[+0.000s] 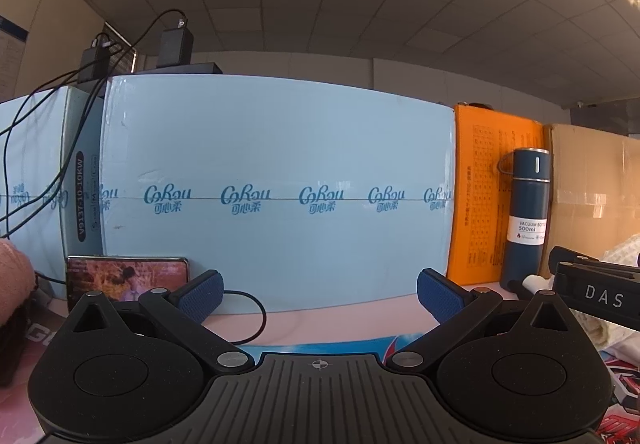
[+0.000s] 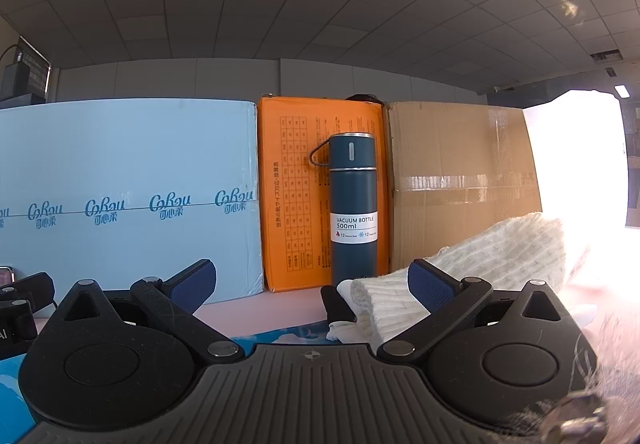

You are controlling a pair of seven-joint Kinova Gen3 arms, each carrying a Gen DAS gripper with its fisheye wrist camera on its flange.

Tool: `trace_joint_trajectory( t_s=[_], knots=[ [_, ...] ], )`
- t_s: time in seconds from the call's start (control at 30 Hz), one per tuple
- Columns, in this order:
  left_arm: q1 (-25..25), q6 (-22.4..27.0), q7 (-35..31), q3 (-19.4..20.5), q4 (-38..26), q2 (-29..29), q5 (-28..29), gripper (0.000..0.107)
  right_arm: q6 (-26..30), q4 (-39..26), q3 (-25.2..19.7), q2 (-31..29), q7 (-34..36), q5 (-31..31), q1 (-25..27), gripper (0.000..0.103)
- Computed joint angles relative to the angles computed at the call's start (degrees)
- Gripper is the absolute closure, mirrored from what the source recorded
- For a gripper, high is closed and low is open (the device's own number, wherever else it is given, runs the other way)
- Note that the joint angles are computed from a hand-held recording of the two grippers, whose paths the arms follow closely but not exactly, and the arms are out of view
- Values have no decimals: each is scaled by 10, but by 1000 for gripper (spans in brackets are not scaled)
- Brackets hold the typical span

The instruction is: Fold clothes

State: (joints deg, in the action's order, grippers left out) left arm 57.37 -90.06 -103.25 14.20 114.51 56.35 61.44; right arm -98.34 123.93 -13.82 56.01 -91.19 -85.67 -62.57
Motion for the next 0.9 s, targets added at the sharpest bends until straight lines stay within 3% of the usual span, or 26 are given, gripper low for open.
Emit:
trace_joint_trajectory(
  t_s=[0.9],
  knots=[
    [-4,14,-8,2,-5,-1,6,4,7,2,0,-6,6,4,1,0]
  ],
)
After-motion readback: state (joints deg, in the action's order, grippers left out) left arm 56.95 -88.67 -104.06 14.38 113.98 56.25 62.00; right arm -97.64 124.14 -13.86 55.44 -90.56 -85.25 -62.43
